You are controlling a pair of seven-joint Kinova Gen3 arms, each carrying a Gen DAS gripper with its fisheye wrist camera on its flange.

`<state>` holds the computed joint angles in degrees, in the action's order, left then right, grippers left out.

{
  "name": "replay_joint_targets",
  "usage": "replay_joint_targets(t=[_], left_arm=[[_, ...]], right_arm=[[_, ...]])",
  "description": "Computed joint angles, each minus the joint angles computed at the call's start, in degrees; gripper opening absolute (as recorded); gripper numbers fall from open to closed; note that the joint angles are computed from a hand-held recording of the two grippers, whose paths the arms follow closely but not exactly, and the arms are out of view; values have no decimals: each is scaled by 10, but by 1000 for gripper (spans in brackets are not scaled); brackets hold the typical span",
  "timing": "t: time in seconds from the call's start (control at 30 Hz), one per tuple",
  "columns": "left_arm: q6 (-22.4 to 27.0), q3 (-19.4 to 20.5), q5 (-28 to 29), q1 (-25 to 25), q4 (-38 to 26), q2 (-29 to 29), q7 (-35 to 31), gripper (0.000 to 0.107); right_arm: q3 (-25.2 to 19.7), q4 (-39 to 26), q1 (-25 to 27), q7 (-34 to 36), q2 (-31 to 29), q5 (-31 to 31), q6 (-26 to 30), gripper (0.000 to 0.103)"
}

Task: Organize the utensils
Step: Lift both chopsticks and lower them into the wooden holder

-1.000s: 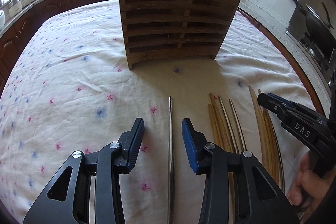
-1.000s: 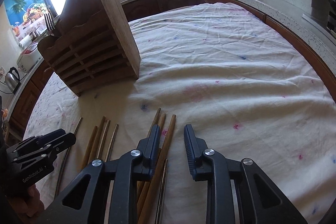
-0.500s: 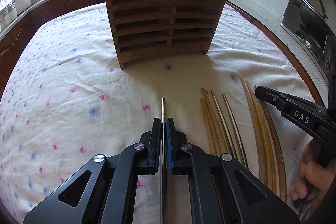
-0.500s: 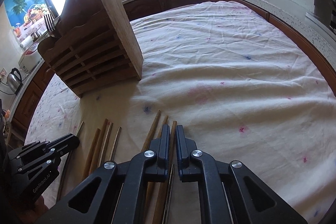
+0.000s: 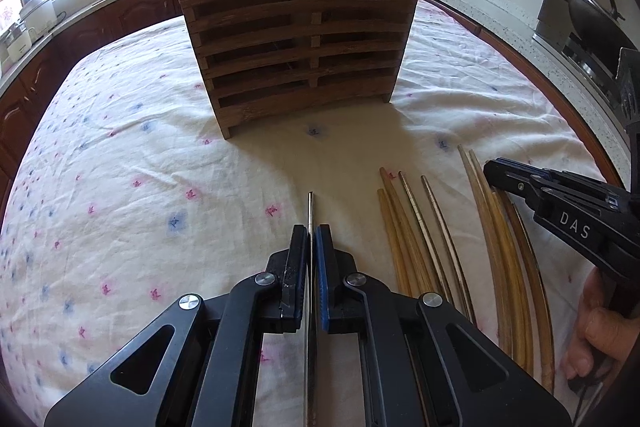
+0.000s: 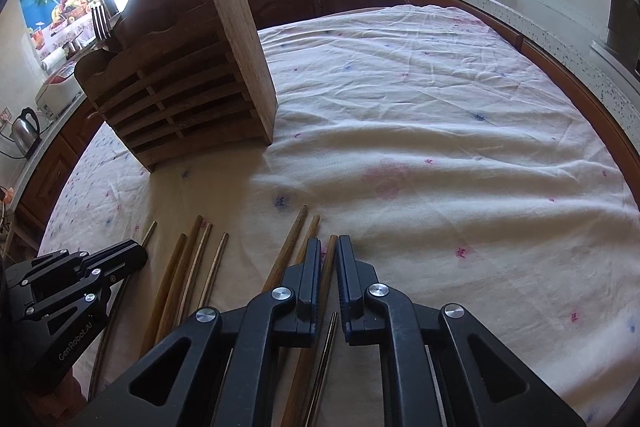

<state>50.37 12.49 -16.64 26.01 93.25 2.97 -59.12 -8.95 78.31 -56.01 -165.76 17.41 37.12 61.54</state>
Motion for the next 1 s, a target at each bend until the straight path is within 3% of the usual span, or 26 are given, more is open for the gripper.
replay_joint_targets(t=[0.23,0.53,0.83,1.0], left_arm=[[-27,-8,76,-33,34,-60,-39,4],[-49,-22,185,-80,60,-179,-111,4],[-59,-21,217,-115,49,-244,-141,4],[-67,-22,228,-127,45,-258,-154,4]], right_arm=[[-9,43,-4,-51,-38,21,-47,6],[-59,59,-37,-133,-98,142,-25,5],[-114,35,-54,-156,-126,249,23,5],[-124,23,-55,-150,-129,275,29,5]])
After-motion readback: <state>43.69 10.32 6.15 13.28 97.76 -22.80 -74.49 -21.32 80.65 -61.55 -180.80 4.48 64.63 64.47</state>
